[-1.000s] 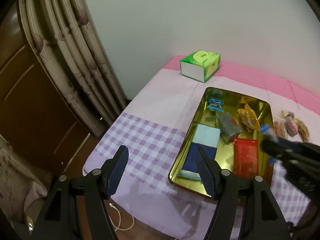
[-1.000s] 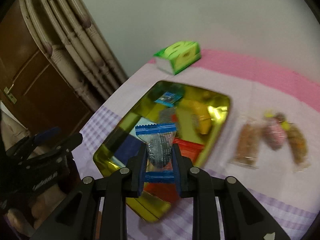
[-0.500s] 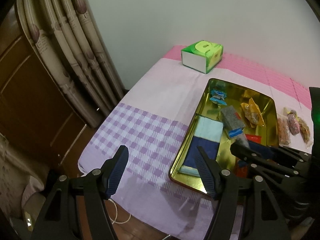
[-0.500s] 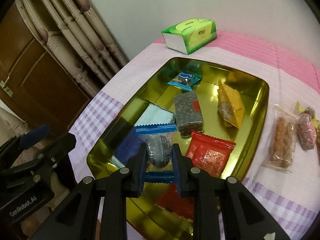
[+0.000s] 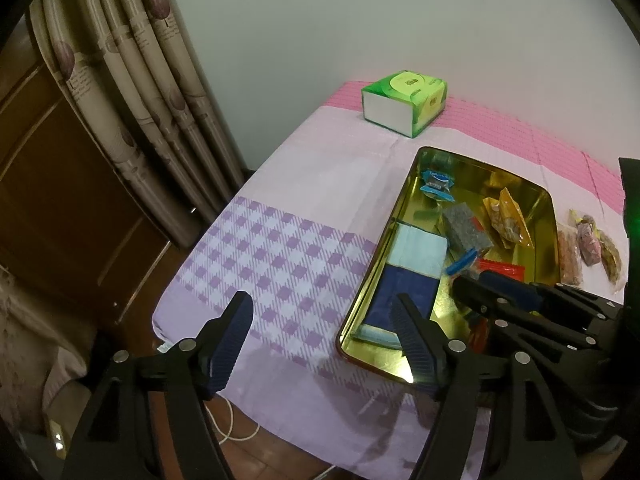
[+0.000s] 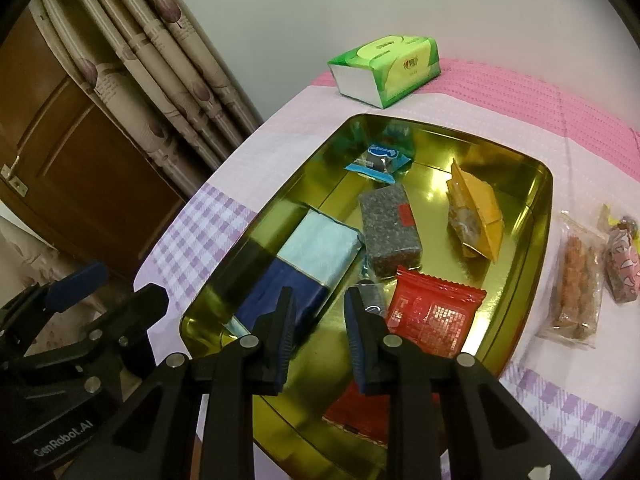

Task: Organize snacks
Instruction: 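Reach the left gripper to the clear biscuit bag and grasp it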

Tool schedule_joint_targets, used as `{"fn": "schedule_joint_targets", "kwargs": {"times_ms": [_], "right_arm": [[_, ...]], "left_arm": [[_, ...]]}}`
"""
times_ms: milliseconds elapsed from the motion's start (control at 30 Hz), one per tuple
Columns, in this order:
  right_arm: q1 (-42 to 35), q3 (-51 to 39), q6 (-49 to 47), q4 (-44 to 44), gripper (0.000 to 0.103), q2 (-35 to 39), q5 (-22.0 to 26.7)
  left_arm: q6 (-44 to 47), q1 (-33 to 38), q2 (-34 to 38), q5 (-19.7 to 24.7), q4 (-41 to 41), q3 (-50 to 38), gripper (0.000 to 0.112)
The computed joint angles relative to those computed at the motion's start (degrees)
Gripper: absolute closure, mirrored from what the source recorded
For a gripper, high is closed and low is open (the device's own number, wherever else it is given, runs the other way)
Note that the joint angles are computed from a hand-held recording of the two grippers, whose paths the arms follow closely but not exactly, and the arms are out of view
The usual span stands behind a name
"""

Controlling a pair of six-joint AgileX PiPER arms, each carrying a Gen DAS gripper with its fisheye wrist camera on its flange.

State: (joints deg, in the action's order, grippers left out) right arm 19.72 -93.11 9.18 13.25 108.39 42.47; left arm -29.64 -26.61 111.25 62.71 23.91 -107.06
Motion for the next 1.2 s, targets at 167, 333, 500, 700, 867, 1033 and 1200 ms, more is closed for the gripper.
{"fn": "schedule_joint_targets", "kwargs": {"times_ms": [167,333,500,700,867,1033,1200], "right_arm": [[-0.36,1.40,-0.71,1.61,0.078,-1.17,-1.24],[-1.42,6.13,-3.35,5.17,0.077,-4.84,-4.78],[-3.39,15.08,-5.23,7.40,0.070,-12.20,-9.85],[-5.96,27.08,0.78,-2.61,0.069,-22.68,-12.77],[-10.61,38.39,10.27,-18.20,0.067,-31.73,-11.64],[-22.74,46.84,9.00,-23.09,0.065,-38.34,-10.29],[-38.05,50.73,-0.66,-21.33,0.049,-40.48,-11.82]], "left_arm": [[0.06,-0.18,0.06,0.11,0.33,-0.04,0.037],[0.48,-0.33,0.20,0.29,0.69,-0.05,0.037],[0.72,-0.65,0.40,0.55,1.00,-0.25,0.036],[0.74,-2.01,0.67,1.08,2.42,-0.42,0.036],[0.19,-4.33,-0.09,0.52,5.32,0.98,0.036],[1.09,-6.89,-3.60,-3.53,6.11,4.44,0.036],[16.78,-10.10,-4.16,-3.86,-7.54,-0.52,0.036]]}}
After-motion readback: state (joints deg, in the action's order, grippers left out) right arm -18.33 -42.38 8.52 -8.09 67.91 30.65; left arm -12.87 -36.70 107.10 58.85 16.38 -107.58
